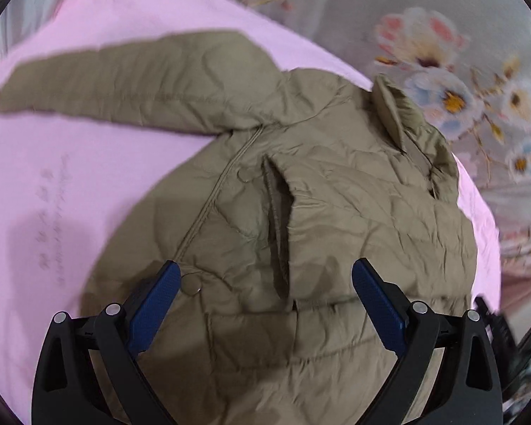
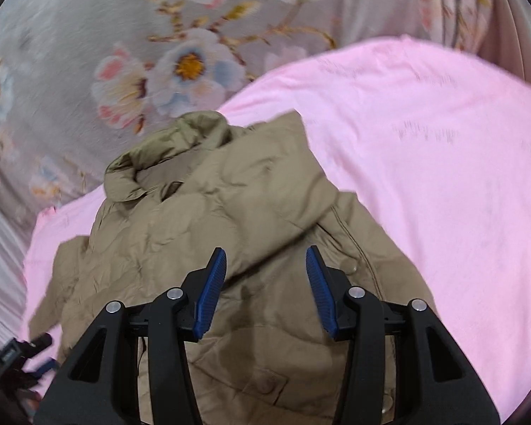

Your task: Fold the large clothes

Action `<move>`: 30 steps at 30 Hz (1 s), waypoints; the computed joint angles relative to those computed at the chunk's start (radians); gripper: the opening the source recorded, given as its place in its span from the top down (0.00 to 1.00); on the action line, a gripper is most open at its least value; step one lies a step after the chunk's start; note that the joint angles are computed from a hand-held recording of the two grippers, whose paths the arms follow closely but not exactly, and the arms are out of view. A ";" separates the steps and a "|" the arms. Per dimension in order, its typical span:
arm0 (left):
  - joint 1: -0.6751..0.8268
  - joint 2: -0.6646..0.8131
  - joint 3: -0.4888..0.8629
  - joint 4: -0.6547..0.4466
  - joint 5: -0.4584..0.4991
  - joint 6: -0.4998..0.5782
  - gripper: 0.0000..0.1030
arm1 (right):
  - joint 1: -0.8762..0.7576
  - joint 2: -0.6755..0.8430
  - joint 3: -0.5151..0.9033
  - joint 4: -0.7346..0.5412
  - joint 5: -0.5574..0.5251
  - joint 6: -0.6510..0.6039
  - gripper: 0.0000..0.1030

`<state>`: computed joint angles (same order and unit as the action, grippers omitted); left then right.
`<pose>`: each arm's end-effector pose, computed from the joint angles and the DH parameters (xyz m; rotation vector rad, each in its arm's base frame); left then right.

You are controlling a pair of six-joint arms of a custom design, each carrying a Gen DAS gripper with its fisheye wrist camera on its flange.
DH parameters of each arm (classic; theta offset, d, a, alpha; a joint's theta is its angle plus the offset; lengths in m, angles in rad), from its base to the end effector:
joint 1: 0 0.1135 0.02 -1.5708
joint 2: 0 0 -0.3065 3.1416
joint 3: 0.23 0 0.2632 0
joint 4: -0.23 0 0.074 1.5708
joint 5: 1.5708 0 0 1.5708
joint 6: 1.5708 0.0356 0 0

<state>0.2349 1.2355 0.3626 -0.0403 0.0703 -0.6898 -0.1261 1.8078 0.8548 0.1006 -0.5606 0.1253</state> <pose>0.1919 0.0434 0.1585 -1.0892 2.2528 -0.2782 0.3574 -0.0262 0.1589 0.0425 2.3573 0.6744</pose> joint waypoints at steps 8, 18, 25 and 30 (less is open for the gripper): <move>-0.060 0.077 0.050 0.078 -0.043 -0.069 0.42 | -0.017 0.138 0.101 0.071 -0.115 0.194 0.54; -0.298 0.031 0.194 -0.031 -0.396 0.133 0.98 | -0.013 -0.023 0.010 0.253 -0.085 0.183 0.96; -0.381 0.058 0.298 0.023 -0.618 0.286 1.00 | 0.043 -0.106 0.003 0.242 0.111 0.010 0.96; -0.284 0.395 0.320 0.082 -0.504 0.263 1.00 | 0.076 0.154 0.161 -0.024 0.186 -0.089 0.96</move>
<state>-0.0493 1.6310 0.6825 0.0420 -0.4335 -0.4271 -0.0499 1.9623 1.0156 0.0766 -0.3750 0.0358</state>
